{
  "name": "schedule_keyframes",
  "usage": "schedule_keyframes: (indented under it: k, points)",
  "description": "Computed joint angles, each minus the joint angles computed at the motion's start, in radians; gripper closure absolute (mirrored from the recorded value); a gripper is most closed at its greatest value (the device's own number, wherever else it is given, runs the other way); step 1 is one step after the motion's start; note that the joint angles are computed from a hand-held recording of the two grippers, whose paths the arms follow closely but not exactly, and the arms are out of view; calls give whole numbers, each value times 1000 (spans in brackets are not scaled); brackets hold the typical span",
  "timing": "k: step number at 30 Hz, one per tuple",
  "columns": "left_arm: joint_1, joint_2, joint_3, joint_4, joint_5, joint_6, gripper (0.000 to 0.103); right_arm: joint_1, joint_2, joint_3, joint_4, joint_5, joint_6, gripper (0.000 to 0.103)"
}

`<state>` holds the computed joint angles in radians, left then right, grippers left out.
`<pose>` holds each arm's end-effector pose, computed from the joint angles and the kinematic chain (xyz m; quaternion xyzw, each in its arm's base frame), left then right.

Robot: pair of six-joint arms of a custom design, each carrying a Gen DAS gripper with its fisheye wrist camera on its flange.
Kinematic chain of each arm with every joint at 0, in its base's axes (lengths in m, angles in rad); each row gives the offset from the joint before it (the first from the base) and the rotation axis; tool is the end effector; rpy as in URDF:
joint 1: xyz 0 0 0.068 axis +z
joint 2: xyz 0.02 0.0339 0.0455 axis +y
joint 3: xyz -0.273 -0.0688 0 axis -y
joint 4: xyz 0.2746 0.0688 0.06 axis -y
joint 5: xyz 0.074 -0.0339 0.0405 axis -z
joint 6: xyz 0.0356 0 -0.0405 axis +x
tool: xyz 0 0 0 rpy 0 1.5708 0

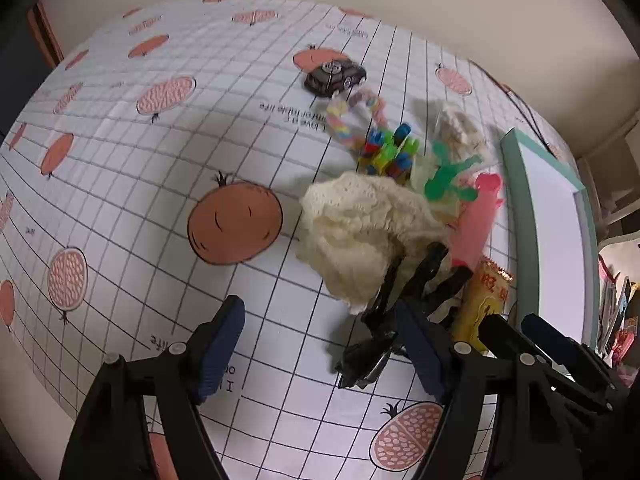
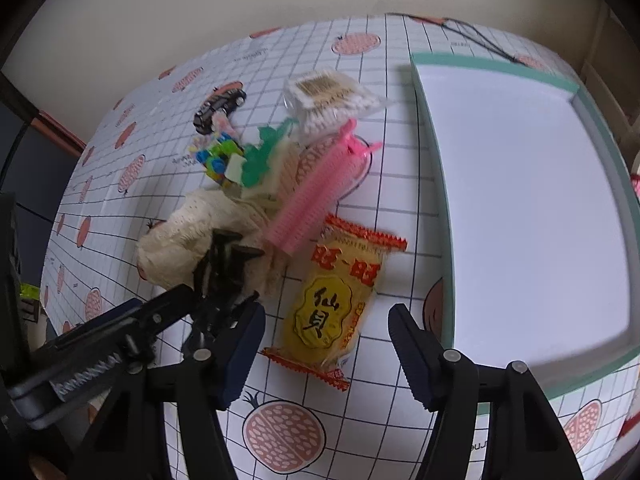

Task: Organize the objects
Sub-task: 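Grasp the black toy hand with the left tool while the right tool grasps the yellow snack packet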

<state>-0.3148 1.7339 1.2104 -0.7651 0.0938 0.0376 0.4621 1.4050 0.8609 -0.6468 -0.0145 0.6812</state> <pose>0.3438 -0.1154 0.1925 0.1798 0.9725 -0.0654 0.1327 0.2518 0.1260 0.1902 0.1060 0.9763 0.1081 0.1549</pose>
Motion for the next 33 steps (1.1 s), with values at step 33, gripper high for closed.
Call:
schedule_keyframes:
  k: [33]
  points:
    - [121,4,73,-197,210,146,45,-21,-6,-40,-8,3,-59,61]
